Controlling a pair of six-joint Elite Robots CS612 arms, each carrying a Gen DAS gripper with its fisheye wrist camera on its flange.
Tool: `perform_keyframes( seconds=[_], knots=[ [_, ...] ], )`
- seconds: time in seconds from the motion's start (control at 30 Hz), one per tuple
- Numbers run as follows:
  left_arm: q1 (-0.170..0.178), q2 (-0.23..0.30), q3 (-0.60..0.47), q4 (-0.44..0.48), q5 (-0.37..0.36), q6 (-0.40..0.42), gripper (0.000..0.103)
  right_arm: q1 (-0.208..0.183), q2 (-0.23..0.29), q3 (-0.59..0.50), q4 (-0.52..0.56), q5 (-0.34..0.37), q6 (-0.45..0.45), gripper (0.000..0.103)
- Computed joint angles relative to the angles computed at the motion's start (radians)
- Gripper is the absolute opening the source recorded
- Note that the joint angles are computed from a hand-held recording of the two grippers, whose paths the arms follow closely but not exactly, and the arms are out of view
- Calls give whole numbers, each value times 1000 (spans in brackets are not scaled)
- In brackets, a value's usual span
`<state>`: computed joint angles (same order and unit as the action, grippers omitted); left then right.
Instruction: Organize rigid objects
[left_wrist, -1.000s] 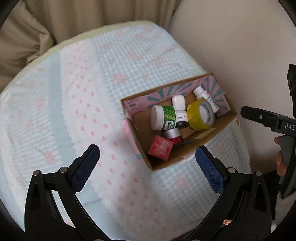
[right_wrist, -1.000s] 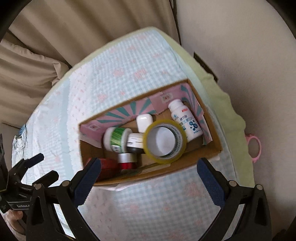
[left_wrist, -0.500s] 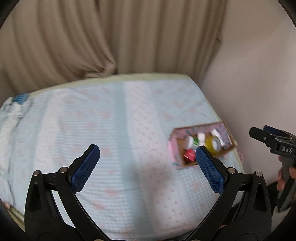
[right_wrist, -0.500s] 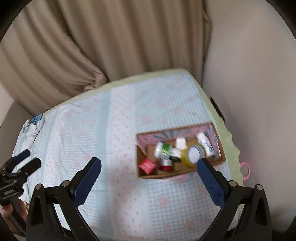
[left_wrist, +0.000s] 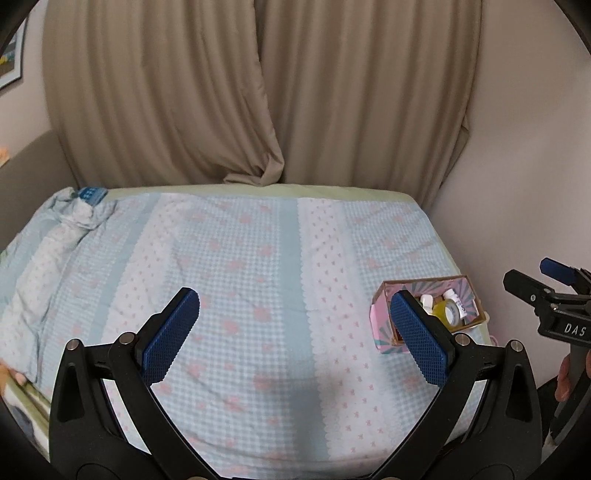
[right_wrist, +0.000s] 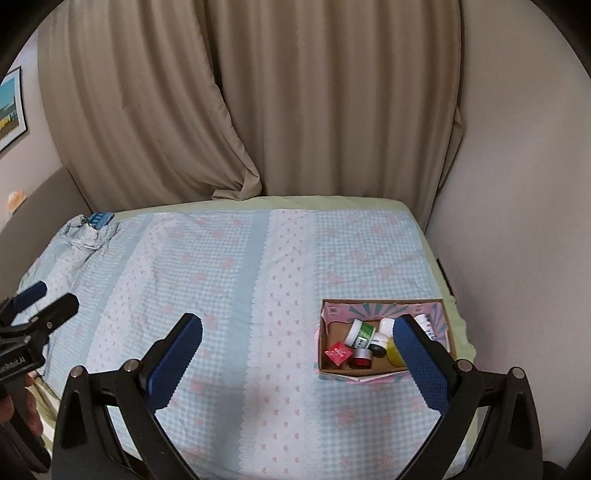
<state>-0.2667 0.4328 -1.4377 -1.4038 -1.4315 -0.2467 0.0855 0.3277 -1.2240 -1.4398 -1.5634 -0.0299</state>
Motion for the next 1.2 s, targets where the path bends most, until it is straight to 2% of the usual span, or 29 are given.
perform_keyframes(
  seconds=[0.4, 1.2],
  knots=[
    [-10, 0, 0, -9, -16, 20, 103, 7, 5, -19, -3, -38, 9, 103],
    [-9, -4, 23, -28, -13, 7, 103, 4, 1, -7, -9, -38, 13, 103]
  ],
)
